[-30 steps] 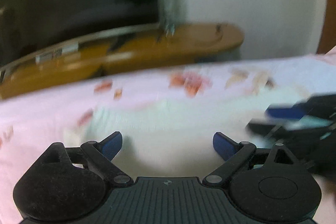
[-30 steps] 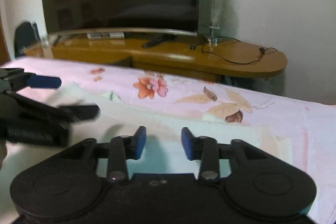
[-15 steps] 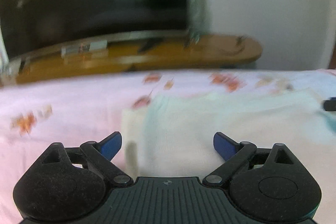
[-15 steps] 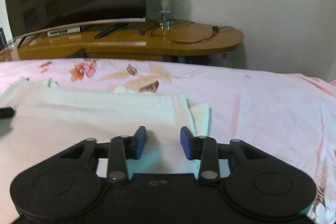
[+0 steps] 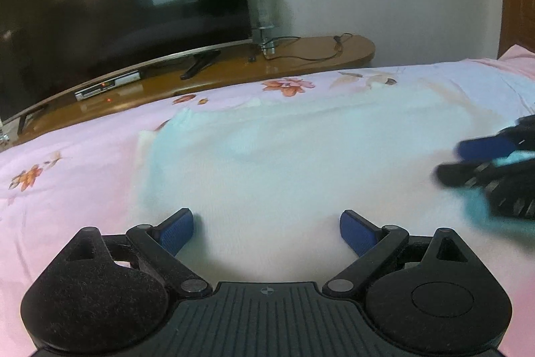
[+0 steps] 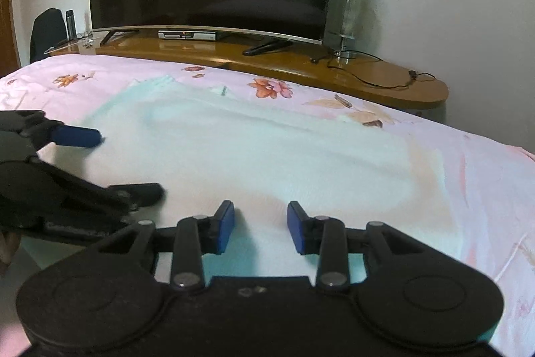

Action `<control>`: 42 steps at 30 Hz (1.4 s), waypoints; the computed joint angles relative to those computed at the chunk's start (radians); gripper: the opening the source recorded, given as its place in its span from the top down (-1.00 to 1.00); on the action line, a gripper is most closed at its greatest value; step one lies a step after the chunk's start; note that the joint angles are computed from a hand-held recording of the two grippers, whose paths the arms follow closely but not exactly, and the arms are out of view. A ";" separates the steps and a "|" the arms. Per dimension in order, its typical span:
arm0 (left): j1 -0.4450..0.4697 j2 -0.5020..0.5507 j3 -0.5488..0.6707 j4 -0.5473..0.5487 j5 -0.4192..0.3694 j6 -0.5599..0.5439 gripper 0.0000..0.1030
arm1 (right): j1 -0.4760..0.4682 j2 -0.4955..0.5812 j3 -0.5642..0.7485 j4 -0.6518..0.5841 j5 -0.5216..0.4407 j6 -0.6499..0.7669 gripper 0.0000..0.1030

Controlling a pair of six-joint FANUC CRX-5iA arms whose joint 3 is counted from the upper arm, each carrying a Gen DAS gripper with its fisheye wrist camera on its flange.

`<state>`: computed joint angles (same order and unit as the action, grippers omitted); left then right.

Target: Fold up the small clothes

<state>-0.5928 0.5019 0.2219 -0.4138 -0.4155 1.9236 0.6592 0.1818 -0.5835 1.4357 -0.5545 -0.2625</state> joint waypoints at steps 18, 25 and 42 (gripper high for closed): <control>-0.061 -0.181 -0.171 -0.114 -0.018 0.219 -0.82 | 0.143 -0.155 -0.142 0.028 -0.097 -0.183 0.29; -0.095 -0.160 -0.162 -0.169 -0.091 0.313 -0.83 | 0.211 -0.055 -0.069 -0.101 -0.121 -0.148 0.32; -0.071 -0.201 -0.226 -0.181 -0.055 0.330 -0.88 | 0.235 -0.224 -0.239 -0.204 -0.272 -0.250 0.30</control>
